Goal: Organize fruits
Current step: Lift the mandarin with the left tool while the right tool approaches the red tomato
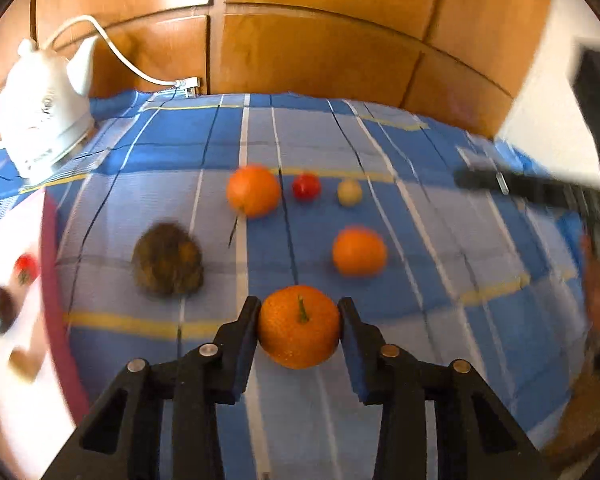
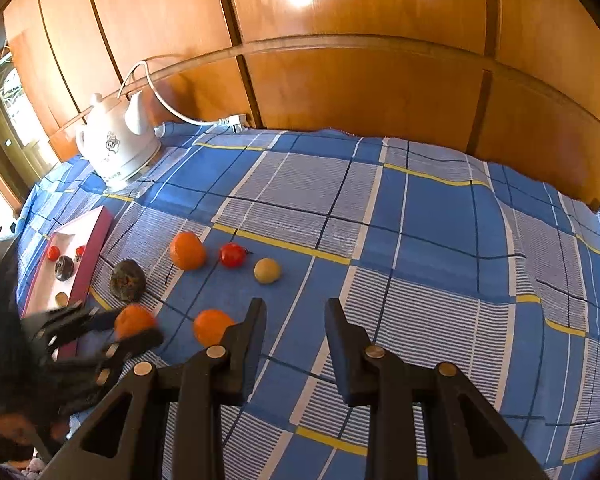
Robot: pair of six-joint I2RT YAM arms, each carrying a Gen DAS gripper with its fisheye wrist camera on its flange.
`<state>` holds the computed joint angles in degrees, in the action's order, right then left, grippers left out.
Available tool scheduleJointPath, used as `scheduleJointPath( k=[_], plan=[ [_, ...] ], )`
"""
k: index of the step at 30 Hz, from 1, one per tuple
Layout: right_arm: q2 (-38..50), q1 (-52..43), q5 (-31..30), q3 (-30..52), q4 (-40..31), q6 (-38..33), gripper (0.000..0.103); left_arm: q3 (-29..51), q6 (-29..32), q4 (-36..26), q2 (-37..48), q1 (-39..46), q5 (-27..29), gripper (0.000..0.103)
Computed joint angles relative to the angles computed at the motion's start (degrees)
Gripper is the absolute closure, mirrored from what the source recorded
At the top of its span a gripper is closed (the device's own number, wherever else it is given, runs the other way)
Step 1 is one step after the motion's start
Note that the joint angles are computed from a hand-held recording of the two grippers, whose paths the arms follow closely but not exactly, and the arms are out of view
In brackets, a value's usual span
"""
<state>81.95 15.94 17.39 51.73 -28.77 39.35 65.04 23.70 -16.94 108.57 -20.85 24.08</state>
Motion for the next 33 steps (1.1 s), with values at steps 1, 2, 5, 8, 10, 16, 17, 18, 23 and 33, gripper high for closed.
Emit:
scheduleJointPath(
  k=[1,2,5,8,10,16,17,18,23,33],
  plan=[
    [0.23,0.14,-0.08,0.00,0.11,-0.19,0.073,-2.27,0.88,1.44,-0.96,0.34,-0.55,0.064],
    [0.38,0.23,-0.04,0.02,0.15,-0.35,0.073,-4.43,1.65,2.64,-1.61,0.79,-1.01,0.064],
    [0.96,0.60,-0.13,-0.03,0.57,-1.00,0.073,-8.74,1.55,7.02,-2.25,1.74,-1.05,0.063],
    [1.15,0.77,-0.41,-0.38,1.28,-1.56,0.073,-11.56,2.57,11.33,-2.51,2.04,-0.77,0.063],
    [1.47,0.47,-0.90,-0.61,1.58,-1.60,0.073,-14.51,2.92,15.36,-3.31,2.32,-0.36,0.063],
    [2.90,-0.47,-2.33,-1.00,1.89,-1.22,0.073,-15.71,3.04,17.79,-3.13,3.14,1.24,0.063],
    [3.18,-0.62,-2.60,-1.06,1.96,-1.15,0.073,-16.04,3.14,18.12,-3.33,3.13,1.24,0.063],
    [3.30,-0.65,-2.64,-1.14,1.97,-1.10,0.073,-16.15,3.21,18.46,-3.32,3.10,1.18,0.063],
    [4.79,-0.66,-3.06,-1.12,2.16,-1.02,0.074,-16.50,3.46,19.45,-3.19,3.25,1.58,0.063],
    [8.45,1.13,-4.92,1.27,1.42,-1.64,0.077,-16.86,4.89,19.97,-3.01,4.26,3.47,0.063]
  ],
)
